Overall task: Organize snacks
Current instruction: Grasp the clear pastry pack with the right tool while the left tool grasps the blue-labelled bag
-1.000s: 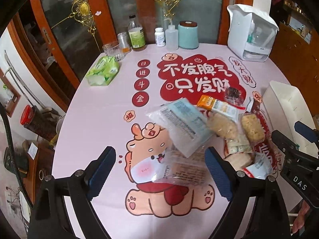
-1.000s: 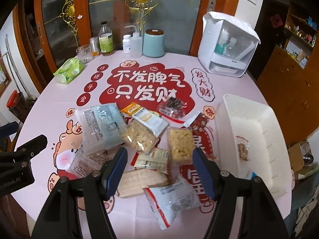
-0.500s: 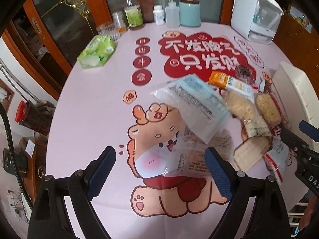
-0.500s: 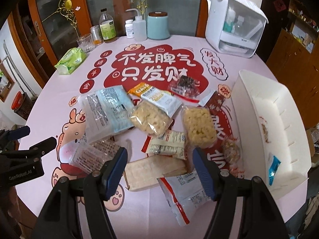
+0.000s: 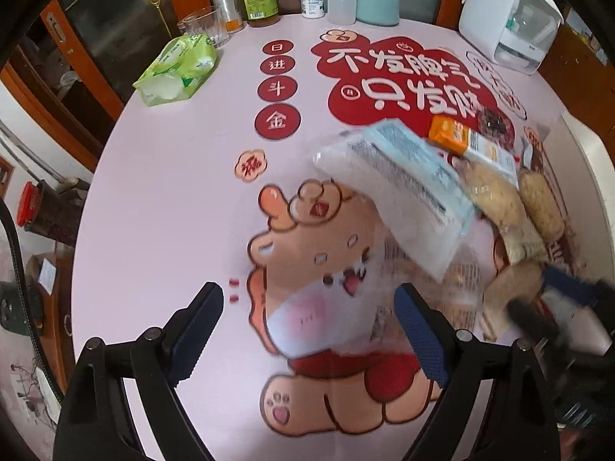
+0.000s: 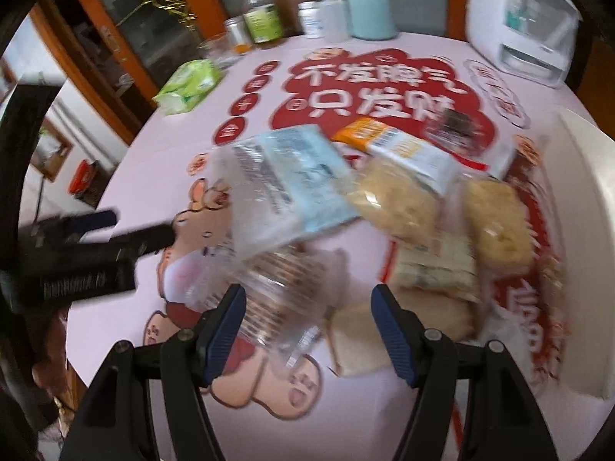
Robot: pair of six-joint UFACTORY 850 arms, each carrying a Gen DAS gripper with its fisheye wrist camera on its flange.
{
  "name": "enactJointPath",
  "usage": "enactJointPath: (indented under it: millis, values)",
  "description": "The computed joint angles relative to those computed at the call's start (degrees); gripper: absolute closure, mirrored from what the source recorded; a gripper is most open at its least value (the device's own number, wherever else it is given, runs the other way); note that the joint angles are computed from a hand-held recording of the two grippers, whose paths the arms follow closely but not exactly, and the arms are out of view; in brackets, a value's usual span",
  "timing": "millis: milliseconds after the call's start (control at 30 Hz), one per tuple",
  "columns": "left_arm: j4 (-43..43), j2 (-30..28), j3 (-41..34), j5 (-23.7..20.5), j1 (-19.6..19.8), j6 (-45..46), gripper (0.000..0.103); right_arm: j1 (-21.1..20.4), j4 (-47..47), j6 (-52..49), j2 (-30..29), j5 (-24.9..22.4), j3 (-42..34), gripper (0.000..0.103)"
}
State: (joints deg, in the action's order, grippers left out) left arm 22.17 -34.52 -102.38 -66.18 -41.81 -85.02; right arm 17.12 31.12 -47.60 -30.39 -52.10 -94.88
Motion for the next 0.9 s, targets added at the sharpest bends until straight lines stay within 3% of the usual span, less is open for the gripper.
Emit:
enactJointPath:
  millis: [200, 433, 567, 733, 900]
  values:
    - [-2.24, 0.13, -0.11, 5.83, 4.38, 3.93, 0.013, 2.06, 3.58, -14.95, 0.56, 2.78, 2.62, 0.035]
    - [-10.0, -4.2, -4.36, 10.43, 8.3, 11.59, 0.013, 3.78, 3.41, -28.73, 1.67, 5.06, 5.74, 0.028]
    - [-15.69, -5.82, -4.6, 14.03, 9.88, 14.68, 0.013, 4.6, 1.72, -31.93, 1.8, 6.91, 6.77, 0.02]
    - [-22.56, -6.76, -3.21, 19.51, 11.58, 16.72, 0.013, 5.52, 1.04, -36.14, 2.65, 9.74, 8.63, 0.019]
    - [-24.85, -8.44, -4.33, 21.74, 12.36, 17.25, 0.013, 6.61, -0.29, -36.73, 2.28, 10.49, 8.66, 0.013]
